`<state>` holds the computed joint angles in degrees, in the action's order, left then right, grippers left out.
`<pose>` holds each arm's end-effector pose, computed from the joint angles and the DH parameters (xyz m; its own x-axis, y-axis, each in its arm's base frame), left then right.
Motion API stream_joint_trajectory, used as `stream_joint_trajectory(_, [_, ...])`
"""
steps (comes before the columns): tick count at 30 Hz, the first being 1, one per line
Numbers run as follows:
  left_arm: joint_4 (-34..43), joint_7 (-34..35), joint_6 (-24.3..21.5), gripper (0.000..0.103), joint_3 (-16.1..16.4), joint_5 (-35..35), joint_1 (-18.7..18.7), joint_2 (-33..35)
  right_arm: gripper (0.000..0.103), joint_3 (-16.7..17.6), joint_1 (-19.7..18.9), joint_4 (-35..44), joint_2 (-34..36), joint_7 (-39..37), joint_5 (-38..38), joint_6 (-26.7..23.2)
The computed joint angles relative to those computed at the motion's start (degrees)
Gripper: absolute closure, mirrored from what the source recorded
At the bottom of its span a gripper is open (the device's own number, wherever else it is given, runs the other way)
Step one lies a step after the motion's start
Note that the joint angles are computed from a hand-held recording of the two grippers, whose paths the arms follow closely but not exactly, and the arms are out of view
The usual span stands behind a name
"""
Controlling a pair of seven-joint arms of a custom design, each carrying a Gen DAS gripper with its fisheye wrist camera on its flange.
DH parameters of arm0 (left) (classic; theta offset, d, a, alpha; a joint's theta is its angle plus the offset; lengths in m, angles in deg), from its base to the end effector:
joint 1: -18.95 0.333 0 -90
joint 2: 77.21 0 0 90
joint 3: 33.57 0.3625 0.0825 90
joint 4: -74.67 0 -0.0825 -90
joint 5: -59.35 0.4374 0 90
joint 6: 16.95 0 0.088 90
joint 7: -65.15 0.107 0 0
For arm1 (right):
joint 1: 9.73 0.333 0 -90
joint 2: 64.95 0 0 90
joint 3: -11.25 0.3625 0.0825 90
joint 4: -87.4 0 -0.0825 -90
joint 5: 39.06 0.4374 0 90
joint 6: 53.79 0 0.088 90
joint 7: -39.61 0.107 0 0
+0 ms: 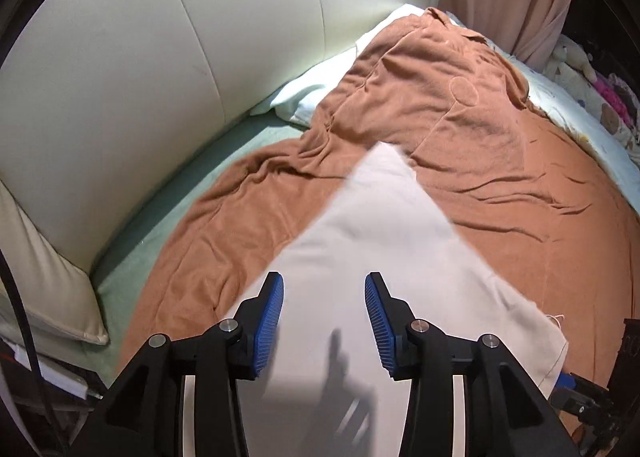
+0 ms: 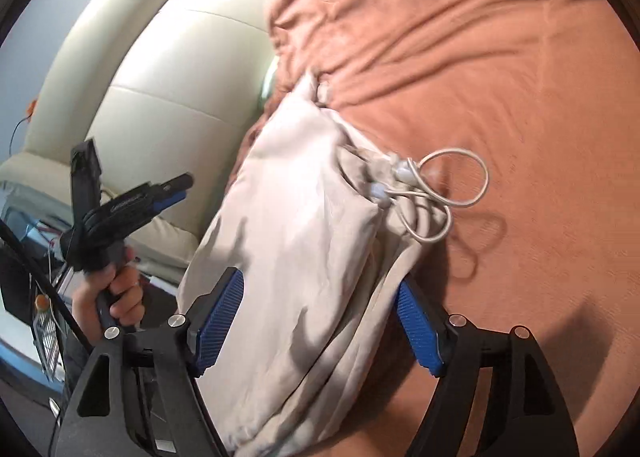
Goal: Fold large clothes
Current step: 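Lower the bundle onto the bed beside the headboard and open both grippers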
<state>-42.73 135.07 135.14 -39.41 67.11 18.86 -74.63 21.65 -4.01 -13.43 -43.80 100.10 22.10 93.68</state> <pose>0.6463 -0.0701 0.5004 0.1246 -0.9894 0.0747 -0.8342 -0.1452 -0.5319 0.7215 0.1783 0.4166 0.1303 -0.7335 -0.6671 -0.8963 0.2005 -0.3956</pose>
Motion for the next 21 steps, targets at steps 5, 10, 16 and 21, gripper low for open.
stream_joint_trajectory(5, [-5.17,-1.51,0.43,0.057,-0.14,1.64,-0.02,-4.14,0.028,-2.01,-1.12,-3.69,-3.85,0.15,-2.42,-1.37])
stream_joint_trajectory(10, [-11.56,-0.35,3.12,0.051,-0.42,-2.14,-0.07,-8.37,0.028,-3.81,0.58,-9.09,-10.39,2.35,-5.78,0.13])
stream_joint_trajectory(16, [-18.24,-0.84,4.00,0.040,-1.72,-4.68,-1.71,-16.48,0.028,-5.09,4.16,-12.17,-15.98,7.59,-13.24,2.94])
stream_joint_trajectory(21, [-22.43,-4.17,4.86,0.024,-4.08,-4.52,-2.54,-23.67,0.028,-5.26,8.07,-17.50,-21.83,14.93,-22.38,7.40])
